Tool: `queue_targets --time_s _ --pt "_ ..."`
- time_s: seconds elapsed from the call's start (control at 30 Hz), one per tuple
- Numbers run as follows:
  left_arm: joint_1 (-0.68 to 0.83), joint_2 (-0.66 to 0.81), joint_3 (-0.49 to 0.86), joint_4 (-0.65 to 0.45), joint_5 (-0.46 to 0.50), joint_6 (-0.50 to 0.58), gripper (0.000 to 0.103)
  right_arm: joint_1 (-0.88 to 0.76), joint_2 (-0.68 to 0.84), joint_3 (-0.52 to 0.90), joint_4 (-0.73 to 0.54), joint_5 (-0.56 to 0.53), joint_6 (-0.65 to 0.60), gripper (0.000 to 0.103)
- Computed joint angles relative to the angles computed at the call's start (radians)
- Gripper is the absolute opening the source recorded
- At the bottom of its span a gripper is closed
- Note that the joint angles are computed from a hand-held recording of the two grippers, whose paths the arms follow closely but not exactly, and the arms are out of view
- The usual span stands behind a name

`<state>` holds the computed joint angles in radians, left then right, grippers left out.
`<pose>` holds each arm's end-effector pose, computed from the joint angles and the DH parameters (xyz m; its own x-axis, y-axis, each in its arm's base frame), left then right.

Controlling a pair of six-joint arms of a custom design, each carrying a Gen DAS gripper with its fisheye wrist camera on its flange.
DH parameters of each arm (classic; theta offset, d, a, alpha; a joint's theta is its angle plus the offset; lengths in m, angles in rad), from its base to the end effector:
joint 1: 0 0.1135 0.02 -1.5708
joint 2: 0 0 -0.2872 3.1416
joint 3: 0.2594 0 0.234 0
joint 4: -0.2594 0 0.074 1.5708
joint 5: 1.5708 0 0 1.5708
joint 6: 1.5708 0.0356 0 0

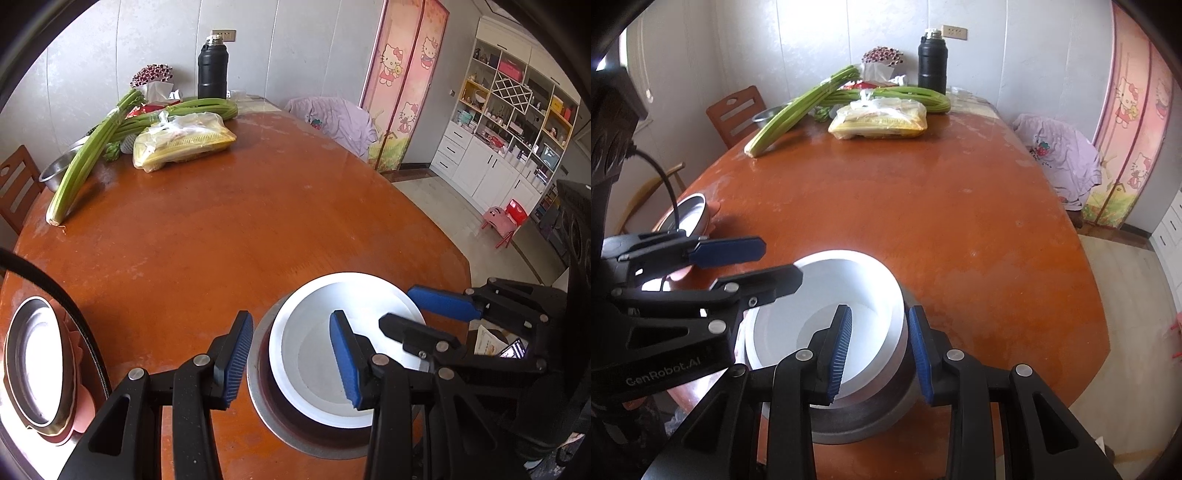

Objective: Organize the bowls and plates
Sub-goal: 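Open the right gripper to release the printed bowl, then grasp the large steel bowl rim with the right gripper and lift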

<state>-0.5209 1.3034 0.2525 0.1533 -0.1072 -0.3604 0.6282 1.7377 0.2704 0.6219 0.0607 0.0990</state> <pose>0.1552 -0.0847 0.1385 -0.7887 0.0483 -0.6129 0.1697 0.9753 -0.1416 0.1821 0.1296 0.0960 -0.6572 -0.3554 -0.6647 -0.4915 0.8706 0.0204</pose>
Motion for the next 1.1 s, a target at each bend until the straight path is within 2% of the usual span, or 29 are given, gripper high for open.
queue_targets --time_s 0.6,0.83,1.0,1.1 --pt "-0.014 -0.095 -0.011 -0.065 -0.020 -0.011 0.046 0.002 -0.091 -0.025 -0.022 0.027 0.025 0.034" --pt "0.008 -0.076 -0.021 -0.045 -0.007 -0.005 0.048 -0.031 -0.047 -0.020 0.007 -0.009 0.033 0.042" --pt "0.025 -0.034 -0.026 -0.011 0.009 0.004 0.050 -0.032 -0.014 -0.022 0.039 0.016 0.039 0.044" --pt "0.031 -0.016 -0.029 0.005 0.016 0.007 0.052 -0.038 0.013 -0.017 0.057 0.028 0.044 0.050"
